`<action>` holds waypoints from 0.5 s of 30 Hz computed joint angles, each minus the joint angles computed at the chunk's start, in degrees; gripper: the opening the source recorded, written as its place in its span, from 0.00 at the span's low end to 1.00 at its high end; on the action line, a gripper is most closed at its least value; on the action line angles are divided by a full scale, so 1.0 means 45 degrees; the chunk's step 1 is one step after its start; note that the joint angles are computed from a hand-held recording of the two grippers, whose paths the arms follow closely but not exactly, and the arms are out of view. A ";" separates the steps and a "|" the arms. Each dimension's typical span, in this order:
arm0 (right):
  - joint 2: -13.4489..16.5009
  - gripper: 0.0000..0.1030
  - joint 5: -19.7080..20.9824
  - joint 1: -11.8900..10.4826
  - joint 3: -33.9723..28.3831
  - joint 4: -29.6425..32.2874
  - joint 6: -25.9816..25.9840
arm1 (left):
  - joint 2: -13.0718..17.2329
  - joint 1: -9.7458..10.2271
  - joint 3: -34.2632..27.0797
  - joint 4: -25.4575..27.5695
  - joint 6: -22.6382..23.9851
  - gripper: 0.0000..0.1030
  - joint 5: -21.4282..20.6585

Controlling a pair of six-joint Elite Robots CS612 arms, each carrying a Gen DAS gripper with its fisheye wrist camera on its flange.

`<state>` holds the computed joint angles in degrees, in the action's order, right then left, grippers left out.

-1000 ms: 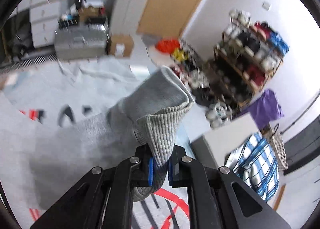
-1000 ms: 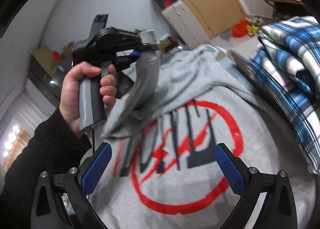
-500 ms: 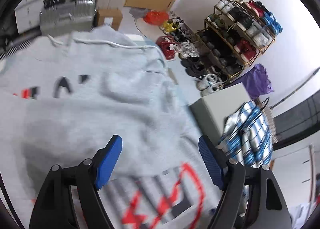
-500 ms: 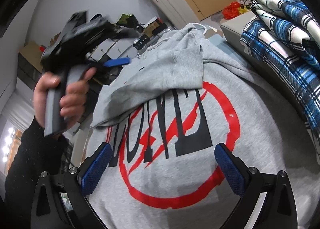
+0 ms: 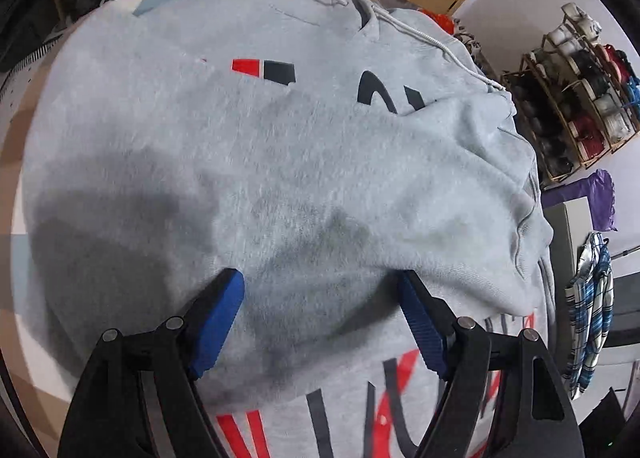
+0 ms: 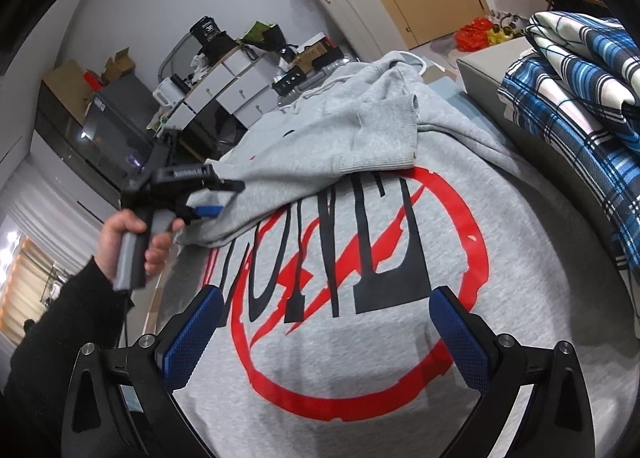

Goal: Fold large clothes
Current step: 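Lay the sleeve across the sweatshirt body and open the left gripper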

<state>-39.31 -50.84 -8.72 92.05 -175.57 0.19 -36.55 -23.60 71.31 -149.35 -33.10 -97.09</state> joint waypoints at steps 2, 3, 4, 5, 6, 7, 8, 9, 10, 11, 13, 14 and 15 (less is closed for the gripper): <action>0.0025 1.00 -0.0062 0.0014 -0.0050 0.0084 -0.0082 | -0.0031 -0.0119 0.0254 -0.0526 0.0011 0.75 0.0298; 0.0034 1.00 -0.0147 0.0034 -0.0077 0.0127 -0.0144 | -0.0058 -0.0217 0.0300 -0.0503 0.0114 0.75 0.0514; 0.0049 1.00 -0.0182 0.0046 -0.0099 0.0126 -0.0171 | -0.0085 -0.0298 0.0277 -0.0267 0.0231 0.75 0.0643; 0.0054 1.00 -0.0207 0.0052 -0.0101 0.0110 -0.0184 | -0.0131 -0.0361 0.0235 0.0071 0.0256 0.75 0.0764; 0.0074 1.00 -0.0261 0.0061 -0.0127 0.0105 -0.0197 | -0.0200 -0.0412 0.0218 0.0354 0.0155 0.75 0.0877; 0.0084 1.00 -0.0313 0.0067 -0.0139 0.0112 -0.0198 | -0.0307 -0.0469 0.0332 0.0311 -0.0040 0.75 0.0955; 0.0089 1.00 -0.0314 0.0069 -0.0139 0.0110 -0.0187 | -0.0484 -0.0523 0.0643 -0.0145 -0.0286 0.75 0.0886; 0.0101 1.00 -0.0283 0.0062 -0.0152 0.0095 -0.0155 | -0.0689 -0.0601 0.0991 -0.0623 -0.0477 0.75 0.0961; 0.0105 1.00 -0.0234 0.0046 -0.0137 -0.0006 -0.0078 | -0.0882 -0.0675 0.1301 -0.0980 -0.0541 0.75 0.1110; 0.0105 1.00 -0.0196 0.0032 -0.0110 -0.0147 0.0005 | -0.1132 -0.0769 0.1679 -0.1363 -0.0596 0.75 0.1353; 0.0112 1.00 -0.0107 0.0003 -0.0041 -0.0609 0.0218 | -0.1702 -0.1028 0.2568 -0.2315 -0.0725 0.76 0.1972; 0.0102 1.00 -0.0089 -0.0002 0.0006 -0.0763 0.0272 | -0.1886 -0.1066 0.2844 -0.2659 -0.0656 0.76 0.2149; 0.0095 1.00 -0.0035 -0.0012 0.0063 -0.1013 0.0328 | -0.2129 -0.1192 0.3247 -0.3089 -0.0676 0.76 0.2541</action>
